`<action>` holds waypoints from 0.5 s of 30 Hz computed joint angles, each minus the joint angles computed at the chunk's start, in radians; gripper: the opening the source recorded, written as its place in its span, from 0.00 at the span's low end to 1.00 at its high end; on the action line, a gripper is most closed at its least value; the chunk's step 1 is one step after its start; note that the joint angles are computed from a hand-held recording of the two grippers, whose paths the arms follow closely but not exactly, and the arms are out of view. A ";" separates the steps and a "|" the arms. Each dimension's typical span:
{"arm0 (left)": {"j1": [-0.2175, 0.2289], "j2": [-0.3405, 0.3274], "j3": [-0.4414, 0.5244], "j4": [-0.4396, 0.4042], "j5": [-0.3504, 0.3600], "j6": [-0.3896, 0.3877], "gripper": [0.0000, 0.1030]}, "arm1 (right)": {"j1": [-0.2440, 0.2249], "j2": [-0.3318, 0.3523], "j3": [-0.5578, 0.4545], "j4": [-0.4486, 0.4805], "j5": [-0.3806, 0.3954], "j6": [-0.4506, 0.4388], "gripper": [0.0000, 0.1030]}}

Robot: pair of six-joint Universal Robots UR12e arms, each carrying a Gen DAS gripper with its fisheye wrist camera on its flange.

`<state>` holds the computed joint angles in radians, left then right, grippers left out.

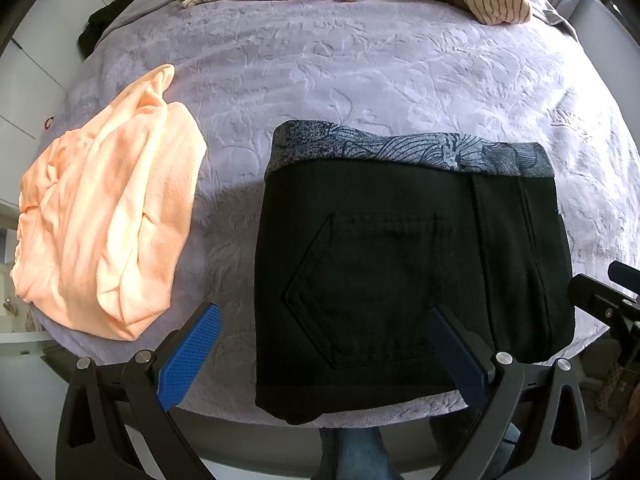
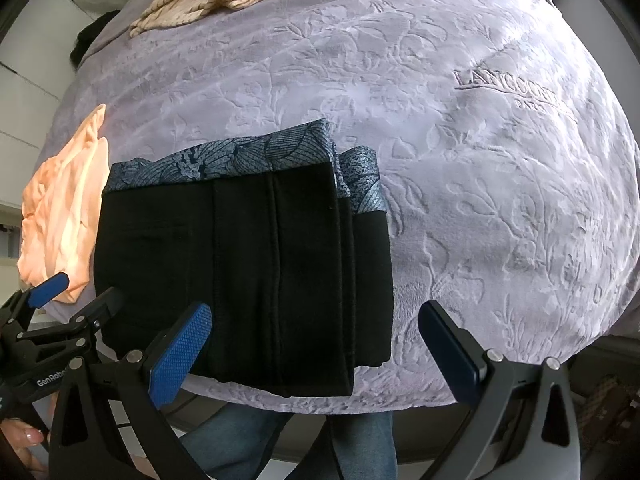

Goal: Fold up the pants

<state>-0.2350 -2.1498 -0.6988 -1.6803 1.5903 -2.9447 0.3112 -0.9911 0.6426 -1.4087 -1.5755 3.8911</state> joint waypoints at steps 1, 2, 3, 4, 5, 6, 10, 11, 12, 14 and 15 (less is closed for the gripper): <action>0.000 -0.001 0.002 -0.002 0.000 0.000 1.00 | 0.000 0.002 -0.003 0.002 -0.001 -0.002 1.00; 0.000 -0.002 0.003 -0.003 0.001 -0.001 1.00 | 0.000 0.003 -0.005 0.004 -0.001 -0.004 1.00; 0.000 -0.002 0.004 -0.002 0.001 0.000 1.00 | 0.000 0.005 -0.008 0.006 -0.001 -0.007 1.00; -0.001 -0.002 0.004 -0.001 0.003 0.000 1.00 | 0.000 0.007 -0.011 0.009 -0.001 -0.010 1.00; -0.001 -0.002 0.004 -0.002 0.002 0.000 1.00 | 0.000 0.009 -0.015 0.012 0.000 -0.012 1.00; -0.001 -0.002 0.003 -0.001 0.002 0.000 1.00 | 0.001 0.011 -0.018 0.014 0.002 -0.015 1.00; 0.000 0.000 -0.001 0.005 -0.004 0.001 1.00 | 0.000 0.012 -0.017 0.012 0.007 -0.019 1.00; 0.000 0.000 0.000 0.003 -0.005 0.000 1.00 | 0.000 0.012 -0.018 0.012 0.006 -0.021 1.00; 0.000 -0.001 0.002 0.002 -0.006 -0.001 1.00 | 0.000 0.012 -0.017 0.012 0.007 -0.021 1.00; 0.002 -0.002 0.003 -0.001 -0.010 -0.005 1.00 | 0.000 0.012 -0.016 0.011 0.007 -0.020 1.00; 0.001 -0.001 0.002 0.001 -0.009 -0.008 1.00 | 0.000 0.012 -0.017 0.012 0.006 -0.020 1.00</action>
<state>-0.2337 -2.1507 -0.6967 -1.6797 1.5809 -2.9523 0.3111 -0.9792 0.6258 -1.3963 -1.5691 3.8709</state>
